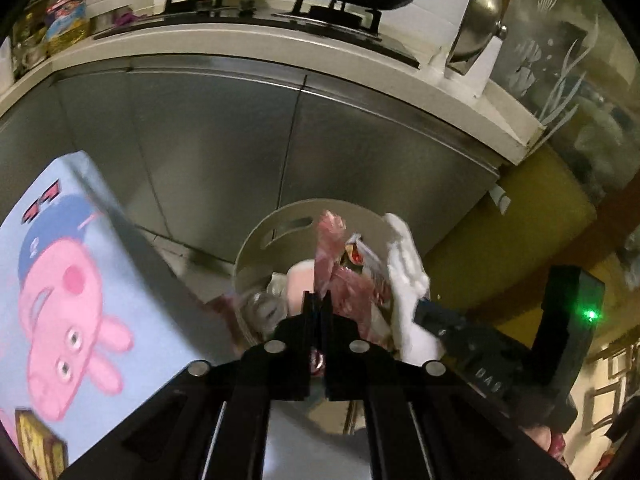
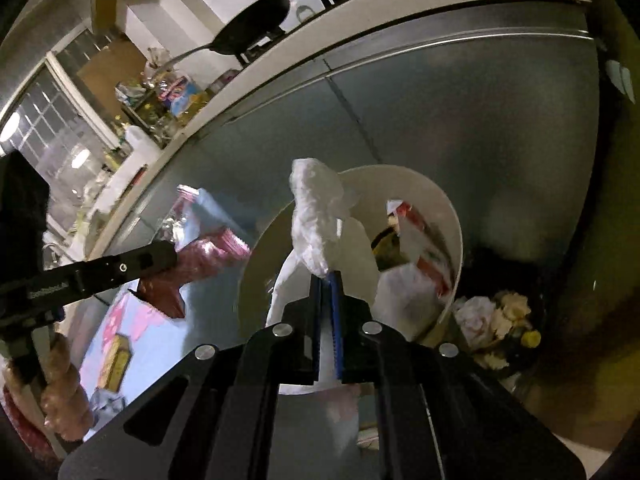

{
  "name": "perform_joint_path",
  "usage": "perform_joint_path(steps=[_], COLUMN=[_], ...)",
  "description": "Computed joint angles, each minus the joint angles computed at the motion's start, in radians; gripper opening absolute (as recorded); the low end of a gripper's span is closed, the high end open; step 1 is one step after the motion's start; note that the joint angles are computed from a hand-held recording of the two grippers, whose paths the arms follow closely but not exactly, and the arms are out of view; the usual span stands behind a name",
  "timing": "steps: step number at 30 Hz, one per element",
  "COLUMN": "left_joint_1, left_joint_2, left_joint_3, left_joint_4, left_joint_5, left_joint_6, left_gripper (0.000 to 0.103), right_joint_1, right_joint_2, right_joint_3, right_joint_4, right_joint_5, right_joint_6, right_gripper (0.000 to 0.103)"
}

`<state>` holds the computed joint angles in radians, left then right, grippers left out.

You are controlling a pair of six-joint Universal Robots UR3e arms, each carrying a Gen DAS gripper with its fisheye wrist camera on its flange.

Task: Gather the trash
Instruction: 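Carry the red bag and tissue to the bin and open both tools, then grasp the blue milk carton with the left tool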

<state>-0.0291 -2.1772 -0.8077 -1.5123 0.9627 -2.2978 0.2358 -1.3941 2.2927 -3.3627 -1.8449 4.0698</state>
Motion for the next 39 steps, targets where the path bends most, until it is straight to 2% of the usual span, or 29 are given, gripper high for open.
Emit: perform_joint_path(steps=[1, 2, 3, 5, 8, 11, 14, 16, 20, 24, 31, 34, 36, 39], left_joint_1=[-0.03, -0.047, -0.068, -0.079, -0.023, 0.042, 0.139, 0.183, 0.295, 0.423, 0.598, 0.673, 0.739, 0.867], left_joint_2=[-0.027, -0.038, -0.039, -0.04, -0.009, 0.113, 0.289, 0.356, 0.47, 0.54, 0.594, 0.593, 0.572, 0.462], left_joint_3=[0.017, 0.015, -0.02, -0.04, -0.05, -0.219, -0.465, -0.555, -0.67, -0.701, -0.706, -0.687, -0.655, -0.518], left_joint_4=[0.039, 0.073, 0.155, 0.205, 0.13, 0.214, 0.333, 0.372, 0.331, 0.195, 0.079, 0.02, -0.028, -0.162], left_joint_5=[0.023, 0.038, 0.066, 0.098, 0.025, -0.026, -0.078, -0.093, -0.104, -0.125, -0.175, -0.195, -0.211, -0.25], left_joint_6=[-0.035, -0.056, -0.083, -0.1, -0.082, -0.046, 0.03, 0.061, 0.139, 0.256, 0.404, 0.479, 0.552, 0.648], left_gripper=[0.033, 0.055, 0.056, 0.055, 0.055, 0.055, 0.055, 0.055, 0.055, 0.055, 0.055, 0.055, 0.06, 0.061], right_joint_1=[-0.015, -0.049, -0.058, -0.053, -0.007, 0.095, 0.191, 0.262, 0.397, 0.476, 0.52, 0.538, 0.541, 0.543], right_joint_2=[0.014, 0.039, 0.057, 0.068, 0.051, 0.037, 0.04, 0.057, 0.119, 0.177, 0.258, 0.324, 0.367, 0.462], right_joint_3=[-0.007, -0.011, -0.024, -0.043, -0.034, -0.047, -0.07, -0.104, -0.208, -0.297, -0.505, -0.653, -0.746, -0.917], right_joint_4=[-0.011, -0.042, -0.042, -0.025, -0.048, -0.039, -0.046, -0.033, 0.016, 0.053, 0.181, 0.265, 0.323, 0.415], right_joint_5=[0.014, 0.046, 0.033, 0.001, -0.058, -0.161, -0.223, -0.273, -0.357, -0.393, -0.357, -0.327, -0.293, -0.238], right_joint_6=[-0.007, -0.025, -0.027, -0.019, 0.017, 0.069, 0.126, 0.163, 0.252, 0.308, 0.286, 0.257, 0.235, 0.195], right_gripper=[0.016, 0.032, 0.045, 0.046, 0.046, 0.046, 0.046, 0.046, 0.046, 0.046, 0.046, 0.046, 0.046, 0.046])
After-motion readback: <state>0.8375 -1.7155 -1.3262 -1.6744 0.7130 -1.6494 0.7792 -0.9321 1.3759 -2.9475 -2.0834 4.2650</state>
